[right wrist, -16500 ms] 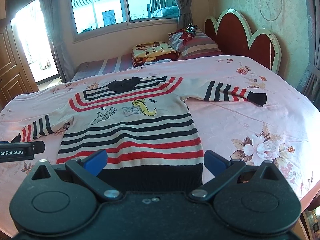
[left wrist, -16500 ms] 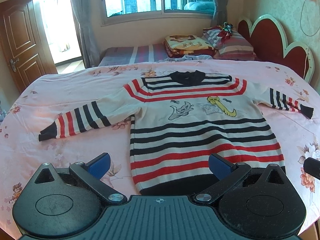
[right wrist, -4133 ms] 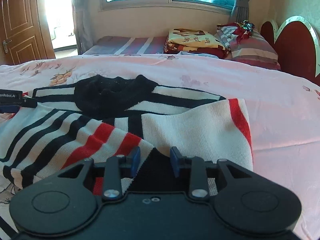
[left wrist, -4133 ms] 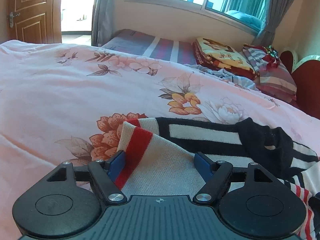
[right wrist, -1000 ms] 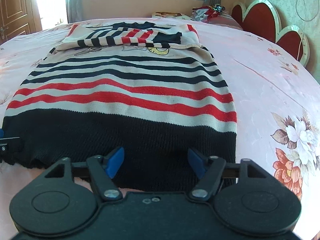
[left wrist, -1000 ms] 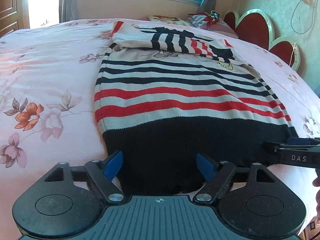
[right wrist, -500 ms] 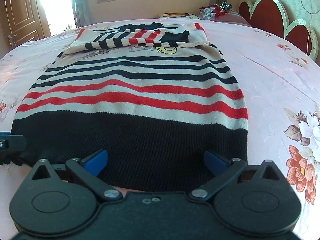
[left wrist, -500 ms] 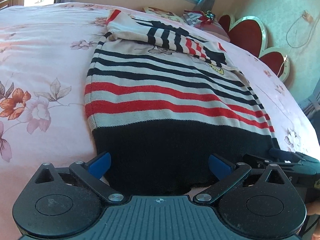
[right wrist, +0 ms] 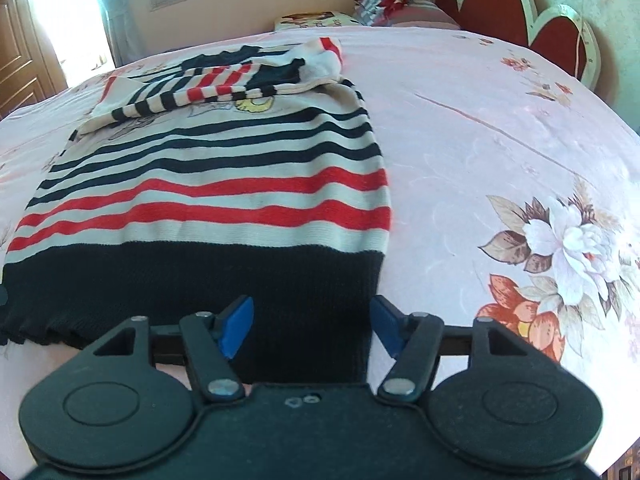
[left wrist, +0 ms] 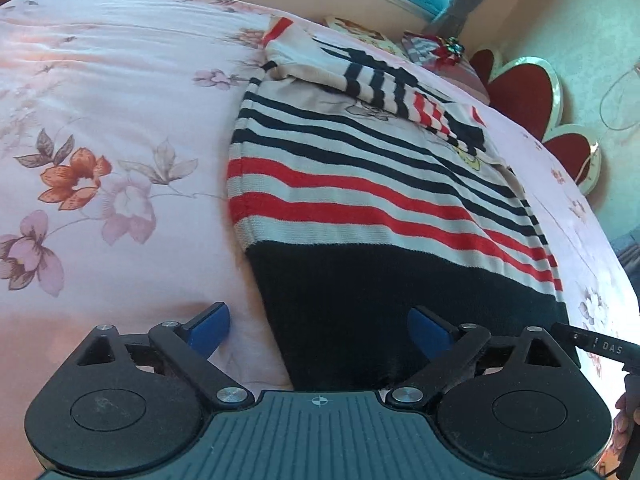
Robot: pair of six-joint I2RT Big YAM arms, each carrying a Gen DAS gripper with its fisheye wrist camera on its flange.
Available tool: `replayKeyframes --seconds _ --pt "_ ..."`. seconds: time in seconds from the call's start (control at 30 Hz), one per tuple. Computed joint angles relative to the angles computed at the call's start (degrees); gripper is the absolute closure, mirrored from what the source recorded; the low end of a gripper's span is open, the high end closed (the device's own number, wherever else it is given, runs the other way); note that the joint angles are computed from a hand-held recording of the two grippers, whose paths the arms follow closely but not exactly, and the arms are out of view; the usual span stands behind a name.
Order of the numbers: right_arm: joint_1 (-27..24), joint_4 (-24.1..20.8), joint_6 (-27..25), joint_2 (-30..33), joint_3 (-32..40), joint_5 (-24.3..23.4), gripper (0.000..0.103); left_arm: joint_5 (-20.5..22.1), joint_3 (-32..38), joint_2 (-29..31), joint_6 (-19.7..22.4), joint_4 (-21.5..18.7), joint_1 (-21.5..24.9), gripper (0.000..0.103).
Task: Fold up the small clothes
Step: 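Close both grippers on the black hem, then lift the black hem with both grippers and fold it over the chest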
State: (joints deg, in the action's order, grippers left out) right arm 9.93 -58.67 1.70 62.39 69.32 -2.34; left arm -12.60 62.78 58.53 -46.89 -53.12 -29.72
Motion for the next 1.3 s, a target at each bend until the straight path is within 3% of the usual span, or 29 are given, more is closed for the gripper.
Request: replayKeyframes --seconds 0.07,0.13,0.17,0.2,0.27,0.33,0.37,0.53,0.7,0.87,0.97,1.1,1.23,1.3 --pt "-1.29 -0.52 1.09 0.13 -0.15 -1.62 0.051 1.45 0.23 0.49 -0.32 0.95 -0.14 0.018" --pt "-1.29 -0.85 1.56 0.25 -0.07 -2.00 0.051 4.26 0.66 1.13 0.46 1.94 0.33 0.032" --pt "-1.20 -1.12 1.72 0.39 0.14 -2.60 0.053 5.27 1.01 1.44 0.60 1.98 0.68 0.045" --pt "-1.25 -1.43 2.07 0.57 0.37 -3.66 0.062 7.56 0.84 1.38 0.70 2.73 1.60 0.062" --pt "-1.28 -2.47 2.28 1.29 1.28 -4.41 0.069 13.64 0.18 1.56 -1.35 4.01 4.08 0.091" --pt "-2.28 -3.89 3.17 2.17 2.59 -6.86 0.078 16.03 -0.41 1.72 -2.56 5.69 5.05 0.091" --pt "-3.19 -4.82 4.06 2.75 3.42 -9.60 0.093 16.55 -0.22 1.87 -2.00 6.16 5.17 0.091" --pt "-4.23 -3.12 5.80 4.42 7.99 -15.92 0.093 16.00 4.29 3.38 5.06 9.95 6.38 0.092" --pt "-3.16 3.07 6.09 9.77 15.67 -17.01 0.093 15.46 10.29 7.50 10.01 14.54 10.90 0.092" --pt "-2.46 9.01 7.25 20.10 26.93 -17.25 0.093 15.40 18.96 16.05 13.64 18.89 15.51 0.092" --pt "-1.76 10.32 8.05 27.77 35.27 -17.05 0.093 14.94 25.19 22.34 14.12 20.47 17.85 0.092" --pt "-1.01 7.95 8.50 39.45 49.05 -16.40 0.093 14.12 35.12 32.00 15.33 18.98 20.24 0.092" --pt "-0.69 3.62 9.55 50.26 62.38 -15.00 0.093 13.88 46.21 41.99 15.89 14.44 21.70 0.092" --pt "-0.68 -0.86 9.94 56.35 70.88 -14.87 0.093 14.03 51.33 46.37 15.49 11.55 22.24 0.092"
